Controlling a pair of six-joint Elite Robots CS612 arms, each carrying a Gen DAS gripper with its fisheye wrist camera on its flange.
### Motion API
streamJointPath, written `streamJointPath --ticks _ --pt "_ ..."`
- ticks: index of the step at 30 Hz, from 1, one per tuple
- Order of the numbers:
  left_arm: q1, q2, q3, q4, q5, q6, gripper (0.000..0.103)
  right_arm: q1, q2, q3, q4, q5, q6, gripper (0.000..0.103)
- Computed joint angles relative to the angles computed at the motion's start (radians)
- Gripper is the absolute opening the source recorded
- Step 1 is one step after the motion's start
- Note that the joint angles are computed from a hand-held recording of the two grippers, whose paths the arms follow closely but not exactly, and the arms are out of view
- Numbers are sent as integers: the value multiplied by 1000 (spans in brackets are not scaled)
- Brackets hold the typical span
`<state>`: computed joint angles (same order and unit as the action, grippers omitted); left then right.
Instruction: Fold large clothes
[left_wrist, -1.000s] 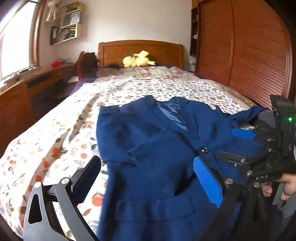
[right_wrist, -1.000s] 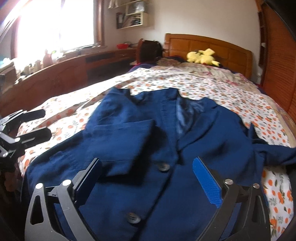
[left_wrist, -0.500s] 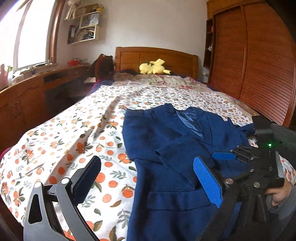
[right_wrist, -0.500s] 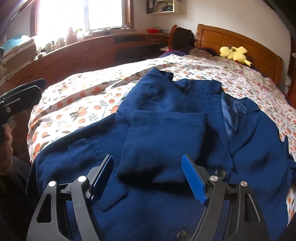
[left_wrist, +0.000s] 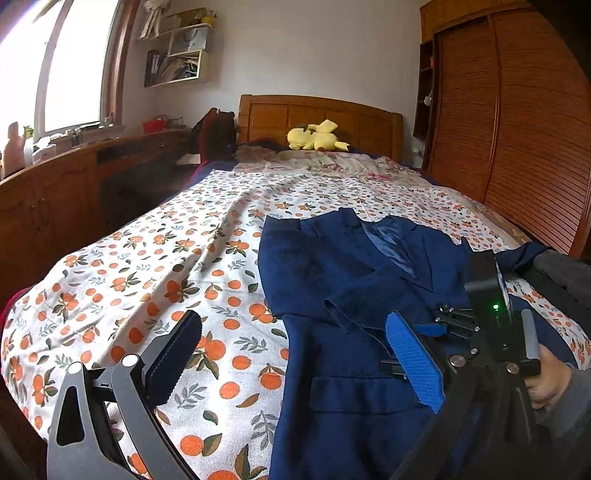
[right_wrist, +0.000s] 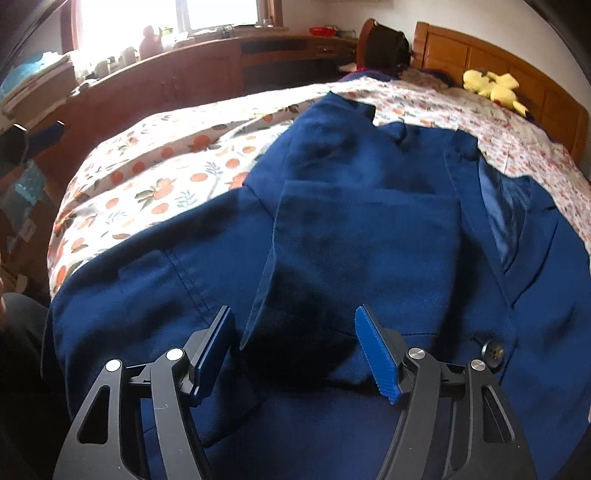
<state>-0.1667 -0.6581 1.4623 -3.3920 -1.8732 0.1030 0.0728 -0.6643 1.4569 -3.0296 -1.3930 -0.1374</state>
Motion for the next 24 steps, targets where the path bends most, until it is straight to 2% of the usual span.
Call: streamJointPath --ticks 3,5,6,7,8,13,19,24 --pt "-1 0 0 9 2 5 100 0 -1 1 2 -19 15 51" --pt "-3 1 1 10 5 10 100 2 -2 3 0 -32 13 33" --pt "-4 1 1 11 7 13 100 2 -3 6 -4 -38 13 28" --pt "-5 1 2 11 8 15 100 1 -4 8 -6 -35 11 15" --pt "-7 1 2 13 10 18 100 0 -6 11 -8 -24 7 10" --pt "-10 4 -1 24 6 26 100 -8 -25 49 -92 -12 9 6" --pt "-18 4 2 27 -12 36 100 -41 -75 146 -300 11 102 5" --pt "-30 2 8 29 -25 53 100 -67 -110 207 -408 2 156 5"
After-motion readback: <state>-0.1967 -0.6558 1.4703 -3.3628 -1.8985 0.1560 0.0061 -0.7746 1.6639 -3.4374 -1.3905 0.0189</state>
